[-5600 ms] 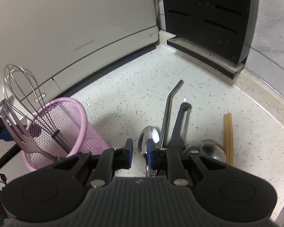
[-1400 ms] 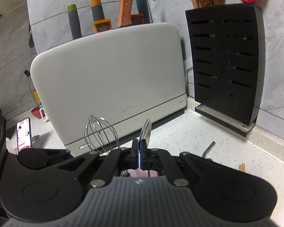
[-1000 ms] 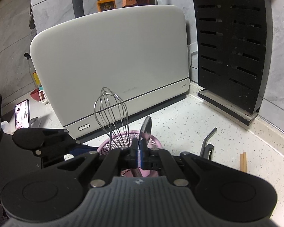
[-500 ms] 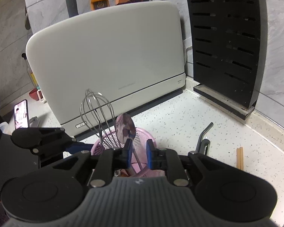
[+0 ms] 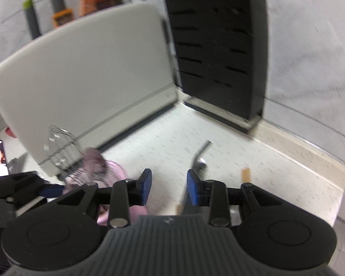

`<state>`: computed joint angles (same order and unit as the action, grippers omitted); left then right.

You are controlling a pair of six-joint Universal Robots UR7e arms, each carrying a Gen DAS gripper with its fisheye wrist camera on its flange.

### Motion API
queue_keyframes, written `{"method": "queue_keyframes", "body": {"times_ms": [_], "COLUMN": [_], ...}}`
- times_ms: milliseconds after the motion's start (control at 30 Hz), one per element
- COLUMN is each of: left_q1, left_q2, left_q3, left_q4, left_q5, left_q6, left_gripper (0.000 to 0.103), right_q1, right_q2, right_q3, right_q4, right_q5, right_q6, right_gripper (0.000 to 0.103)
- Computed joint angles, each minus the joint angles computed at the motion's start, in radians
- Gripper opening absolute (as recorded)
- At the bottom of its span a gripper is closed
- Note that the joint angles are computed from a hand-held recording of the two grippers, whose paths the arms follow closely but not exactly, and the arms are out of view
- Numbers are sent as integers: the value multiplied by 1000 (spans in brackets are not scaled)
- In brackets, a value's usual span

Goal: Organize utensils
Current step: 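Lower the metal spoon into the pink cup and open the right tool, then move the right tool to the wooden-handled spoon and grasp its handle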

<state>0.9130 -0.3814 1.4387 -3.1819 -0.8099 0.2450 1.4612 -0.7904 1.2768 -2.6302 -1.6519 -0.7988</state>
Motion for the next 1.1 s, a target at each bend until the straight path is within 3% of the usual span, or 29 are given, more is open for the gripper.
{"method": "queue_keyframes", "body": {"times_ms": [167,467,900,1100], "left_q1": [1,2,1,1], "left_q2": [1,1,2,1], "left_q3": [-3,-3,-2,-1], "left_q4": [1,0,1,2], "left_q5": [0,-1,0,-1], "left_q6": [2,3,4,4], "left_gripper": [83,83,82,82], "right_q1": [-4,5,7,9], "right_q2": [32,84,94,101], "right_q3": [-43,-100,-123,-151], "right_q4": [33,87,45,98], "right_q5": [-82,-168,-293,-358], "right_q6": [18,17,17,23], "right_gripper": [32,21,21,21]}}
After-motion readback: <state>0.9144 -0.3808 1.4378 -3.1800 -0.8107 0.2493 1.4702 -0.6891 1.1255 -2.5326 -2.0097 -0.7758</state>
